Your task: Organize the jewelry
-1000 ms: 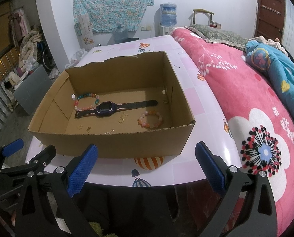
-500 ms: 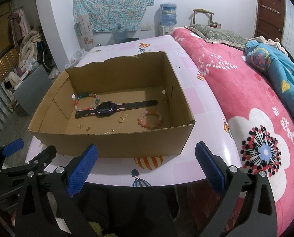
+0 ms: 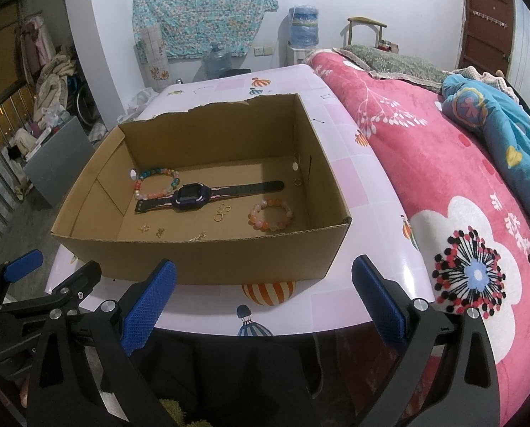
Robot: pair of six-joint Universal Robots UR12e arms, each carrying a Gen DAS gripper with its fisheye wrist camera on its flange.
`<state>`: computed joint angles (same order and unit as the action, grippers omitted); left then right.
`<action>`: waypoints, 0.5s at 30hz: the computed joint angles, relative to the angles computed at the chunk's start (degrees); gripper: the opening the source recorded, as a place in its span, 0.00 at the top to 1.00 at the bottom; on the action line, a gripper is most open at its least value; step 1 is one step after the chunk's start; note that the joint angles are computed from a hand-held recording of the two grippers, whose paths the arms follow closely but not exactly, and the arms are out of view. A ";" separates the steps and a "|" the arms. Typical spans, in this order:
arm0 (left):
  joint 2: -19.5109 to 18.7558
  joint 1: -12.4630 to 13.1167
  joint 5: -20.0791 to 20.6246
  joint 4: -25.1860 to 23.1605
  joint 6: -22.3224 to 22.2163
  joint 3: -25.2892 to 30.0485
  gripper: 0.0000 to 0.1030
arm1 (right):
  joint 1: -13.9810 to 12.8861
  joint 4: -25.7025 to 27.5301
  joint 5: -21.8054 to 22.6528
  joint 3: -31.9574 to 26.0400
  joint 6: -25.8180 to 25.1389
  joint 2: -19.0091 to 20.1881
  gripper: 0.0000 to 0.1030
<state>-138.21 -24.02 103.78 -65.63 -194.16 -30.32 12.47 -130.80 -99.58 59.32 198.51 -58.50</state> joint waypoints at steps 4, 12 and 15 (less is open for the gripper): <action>0.08 -0.03 0.02 0.09 -0.08 -0.21 0.08 | -0.01 -0.06 0.03 0.01 -0.02 0.00 0.07; 0.07 0.01 -0.15 -0.01 -0.02 -0.14 0.08 | 0.02 -0.02 -0.02 0.00 0.01 0.00 0.07; 0.07 0.02 -0.13 -0.03 0.03 -0.11 0.08 | 0.02 -0.05 -0.04 0.01 0.00 0.00 0.07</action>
